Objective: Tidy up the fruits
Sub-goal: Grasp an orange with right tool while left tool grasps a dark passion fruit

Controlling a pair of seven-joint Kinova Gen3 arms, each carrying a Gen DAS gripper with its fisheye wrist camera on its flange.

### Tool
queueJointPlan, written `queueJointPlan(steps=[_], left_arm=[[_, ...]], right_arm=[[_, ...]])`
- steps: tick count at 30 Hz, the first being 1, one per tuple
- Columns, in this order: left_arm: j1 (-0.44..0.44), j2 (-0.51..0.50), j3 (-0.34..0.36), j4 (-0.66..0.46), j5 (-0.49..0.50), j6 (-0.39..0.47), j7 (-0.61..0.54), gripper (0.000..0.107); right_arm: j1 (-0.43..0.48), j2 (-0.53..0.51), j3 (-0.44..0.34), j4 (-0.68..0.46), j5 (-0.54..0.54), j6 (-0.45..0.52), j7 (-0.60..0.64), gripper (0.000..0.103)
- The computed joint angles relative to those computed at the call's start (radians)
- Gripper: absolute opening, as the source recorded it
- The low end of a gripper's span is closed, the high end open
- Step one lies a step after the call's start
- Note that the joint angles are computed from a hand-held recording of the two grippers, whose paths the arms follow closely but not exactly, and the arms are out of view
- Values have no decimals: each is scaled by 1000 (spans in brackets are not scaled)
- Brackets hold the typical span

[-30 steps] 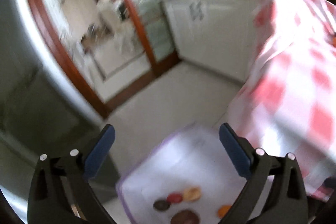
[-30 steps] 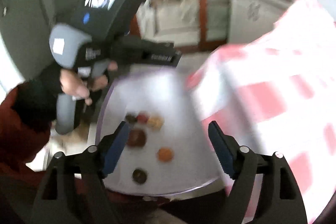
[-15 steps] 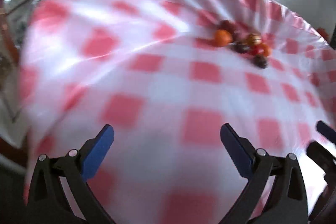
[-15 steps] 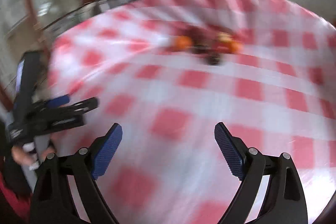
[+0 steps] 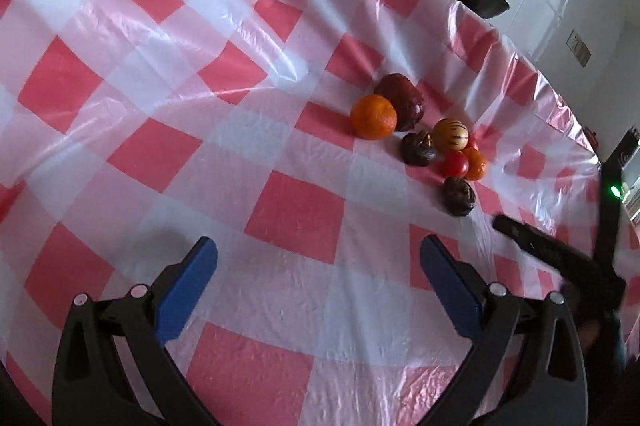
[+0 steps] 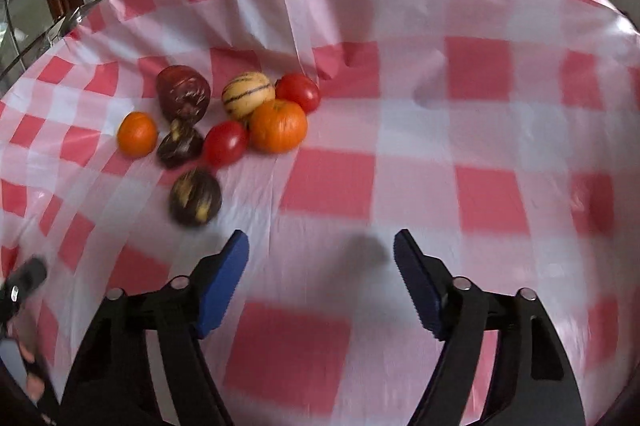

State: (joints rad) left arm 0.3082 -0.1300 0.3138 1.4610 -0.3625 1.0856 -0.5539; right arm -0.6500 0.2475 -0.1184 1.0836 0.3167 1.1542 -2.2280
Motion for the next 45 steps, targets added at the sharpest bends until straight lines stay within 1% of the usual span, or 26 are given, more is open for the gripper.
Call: queueJointPlan(steps=[2, 3, 5, 8, 10, 12, 13, 15, 16, 17, 19, 21, 23, 24, 25, 27, 29, 31, 33, 34, 36, 38, 39, 41, 43, 45], left_arm=[[-3, -8, 2, 12, -8, -13, 21, 101], [-4, -13, 0, 20, -5, -24, 24, 101], [-10, -21, 5, 25, -7, -24, 37, 101], [-21, -31, 8, 36, -3, -36, 51, 101], [-28, -34, 11, 41, -4, -43, 59, 101], [-33, -34, 12, 42, -1, -45, 61, 101], [-34, -35, 13, 43, 0, -44, 62, 101], [-37, -33, 15, 40, 1, -38, 63, 101], [-37, -32, 15, 39, 2, -35, 63, 101], [-38, -32, 16, 38, 2, -33, 64, 101], [-38, -32, 15, 38, 3, -33, 63, 101], [-37, -31, 14, 37, 5, -33, 59, 101], [-35, -31, 12, 38, 10, -36, 52, 101], [-34, -29, 10, 36, 15, -35, 44, 101], [-32, -26, 9, 32, 20, -33, 34, 101], [-26, -22, -1, 26, 38, -33, 1, 101], [-21, -22, -2, 25, 48, -34, -23, 101], [-15, 0, 23, -4, 18, 9, -14, 101], [9, 41, 33, -56, 2, 70, -30, 101], [34, 69, 44, -87, -26, 97, -31, 101], [107, 137, 31, -179, -62, 165, -35, 101], [134, 218, 62, -272, -97, 189, -45, 101], [153, 260, 65, -318, -107, 195, -58, 101], [203, 346, 59, -411, -153, 240, -82, 101], [249, 426, 46, -503, -188, 278, -134, 89], [283, 495, 22, -596, -204, 324, -171, 84]], right_arm=[[9, 39, 12, -60, -30, 13, 59, 67], [17, 71, 0, -106, -22, 32, 90, 66], [41, 120, -54, -186, 18, 78, 120, 62], [37, 196, -66, -313, 52, 146, 168, 58], [42, 226, -68, -364, 45, 159, 190, 57], [37, 231, -63, -368, 52, 153, 190, 52], [32, 219, -60, -343, 62, 134, 175, 40], [32, 175, -73, -252, 97, 82, 104, 41], [35, 144, -80, -206, 93, 68, 63, 41], [29, 112, -68, -160, 83, 52, 22, 41], [-26, 35, 8, -67, 46, 43, -59, 41], [-94, -36, 87, 26, 36, 32, -140, 41], [-128, -107, 117, 118, 58, 9, -222, 41], [-128, -135, 113, 162, 85, -15, -262, 41], [-110, -159, 92, 196, 106, -25, -303, 41], [-27, -199, 14, 269, 120, -78, -384, 41], [65, -235, -44, 333, 90, -152, -436, 41], [158, -244, -104, 357, 50, -214, -455, 41], [217, -249, -152, 371, 42, -243, -464, 41], [226, -247, -159, 367, 38, -243, -458, 41], [244, -241, -186, 361, 53, -241, -476, 41], [262, -245, -195, 365, 48, -252, -479, 41], [277, -243, -206, 366, 44, -258, -474, 41], [291, -250, -212, 370, 31, -261, -461, 41], [311, -253, -228, 375, 24, -269, -455, 41], [310, -256, -222, 379, 15, -275, -444, 41]])
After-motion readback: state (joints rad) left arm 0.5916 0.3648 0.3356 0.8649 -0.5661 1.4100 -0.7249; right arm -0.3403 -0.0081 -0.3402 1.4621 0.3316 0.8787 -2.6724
